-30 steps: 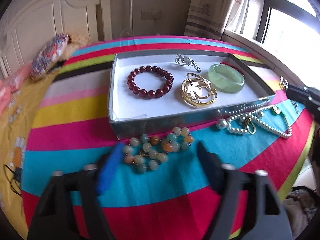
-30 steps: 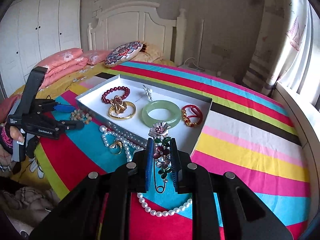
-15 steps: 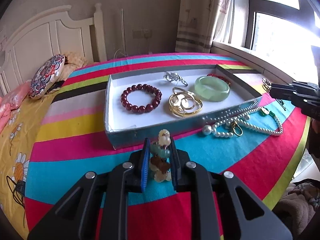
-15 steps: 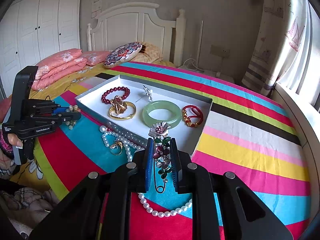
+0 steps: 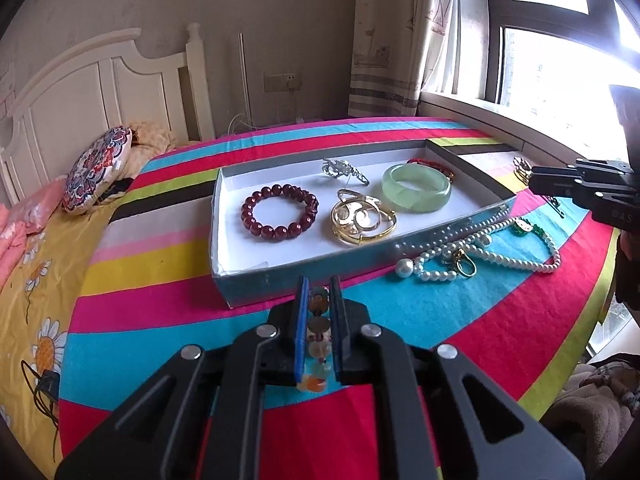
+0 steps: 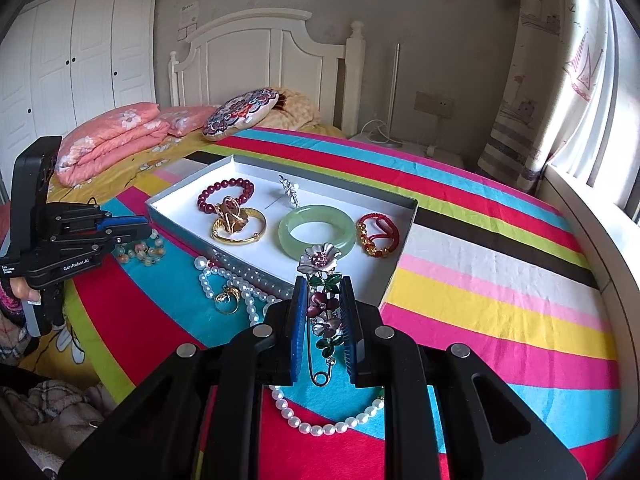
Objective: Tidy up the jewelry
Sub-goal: 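Grasp the jade bead bracelet with the left tool and lift it, then drop the flower brooch in the tray with right tool while left tool drops bead bracelet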
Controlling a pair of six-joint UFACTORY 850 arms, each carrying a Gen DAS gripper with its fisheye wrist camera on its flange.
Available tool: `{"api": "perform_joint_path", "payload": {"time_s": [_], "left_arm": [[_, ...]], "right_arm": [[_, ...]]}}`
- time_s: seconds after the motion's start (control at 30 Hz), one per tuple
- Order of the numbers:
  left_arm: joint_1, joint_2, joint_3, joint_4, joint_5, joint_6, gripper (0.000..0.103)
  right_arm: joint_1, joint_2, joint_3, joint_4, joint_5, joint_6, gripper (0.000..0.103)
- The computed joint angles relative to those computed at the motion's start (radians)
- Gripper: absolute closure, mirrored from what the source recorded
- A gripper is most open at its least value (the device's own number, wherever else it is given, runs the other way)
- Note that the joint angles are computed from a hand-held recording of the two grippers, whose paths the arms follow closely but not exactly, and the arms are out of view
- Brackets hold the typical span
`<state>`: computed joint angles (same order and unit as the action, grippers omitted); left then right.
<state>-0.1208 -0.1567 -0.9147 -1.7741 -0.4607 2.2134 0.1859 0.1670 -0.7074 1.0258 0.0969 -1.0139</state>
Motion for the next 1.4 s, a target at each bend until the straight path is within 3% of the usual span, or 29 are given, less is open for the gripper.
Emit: {"api": "perform_joint_path", "payload": {"time_s": [0.07,0.13,0.17,0.2,0.23,0.27,0.33,0.37,0.4,0.43,0.5,0.53,0.57,0.77,1.0,1.17,1.4], "left_arm": [[0.006,-0.007,-0.01,0.06,-0.009,-0.058,0.094],[0.018,-0.027,-0.039,0.219,-0.045,-0.212,0.092],[0.02,-0.033,-0.046,0.257,-0.052,-0.252,0.079],[0.02,-0.037,-0.05,0.278,-0.044,-0.285,0.048],[0.02,-0.037,-0.048,0.269,-0.035,-0.289,0.036],[0.023,-0.037,-0.046,0.26,-0.037,-0.285,0.032],[0.022,-0.045,-0.058,0.313,-0.041,-0.334,0.034],[0.017,-0.05,-0.063,0.344,-0.031,-0.361,0.043],[0.009,-0.057,-0.066,0.371,-0.018,-0.374,0.06],[0.001,-0.051,-0.06,0.356,0.004,-0.347,0.063],[-0.006,-0.041,-0.046,0.33,0.013,-0.298,0.079],[-0.009,-0.034,-0.036,0.3,0.021,-0.259,0.081],[-0.011,-0.03,-0.029,0.269,0.028,-0.225,0.094],[0.002,0.003,-0.006,0.142,-0.016,-0.132,0.094],[0.008,0.035,-0.02,0.152,-0.056,-0.158,0.094],[-0.011,0.032,-0.047,0.157,-0.043,-0.165,0.094],[-0.03,-0.041,-0.152,0.229,-0.022,-0.283,0.094]], "right_arm": [[0.0,0.0,0.0,0.02,-0.001,-0.018,0.086],[0.0,-0.001,-0.001,0.021,-0.002,-0.019,0.086],[-0.001,-0.001,-0.001,0.02,-0.003,-0.017,0.086],[-0.001,-0.002,-0.001,0.018,-0.004,-0.014,0.086],[-0.001,-0.002,-0.001,0.009,-0.005,-0.005,0.086],[-0.001,-0.002,-0.001,0.012,-0.004,-0.009,0.086],[0.001,-0.003,0.0,0.018,-0.003,-0.015,0.086],[0.002,-0.003,0.0,0.018,-0.004,-0.015,0.086],[0.003,-0.004,0.001,0.018,-0.004,-0.015,0.086],[0.004,-0.004,0.001,0.022,-0.003,-0.019,0.086],[0.007,-0.004,0.001,0.032,-0.002,-0.028,0.086],[0.008,-0.003,0.002,0.025,-0.002,-0.02,0.086],[0.005,-0.005,0.0,0.006,-0.005,-0.003,0.086],[0.022,0.004,0.004,0.033,0.021,-0.037,0.086],[0.03,0.015,-0.002,0.03,0.031,-0.04,0.086],[0.037,0.003,-0.02,0.116,0.042,-0.141,0.086],[0.027,-0.063,-0.082,0.386,0.034,-0.406,0.086]]}}
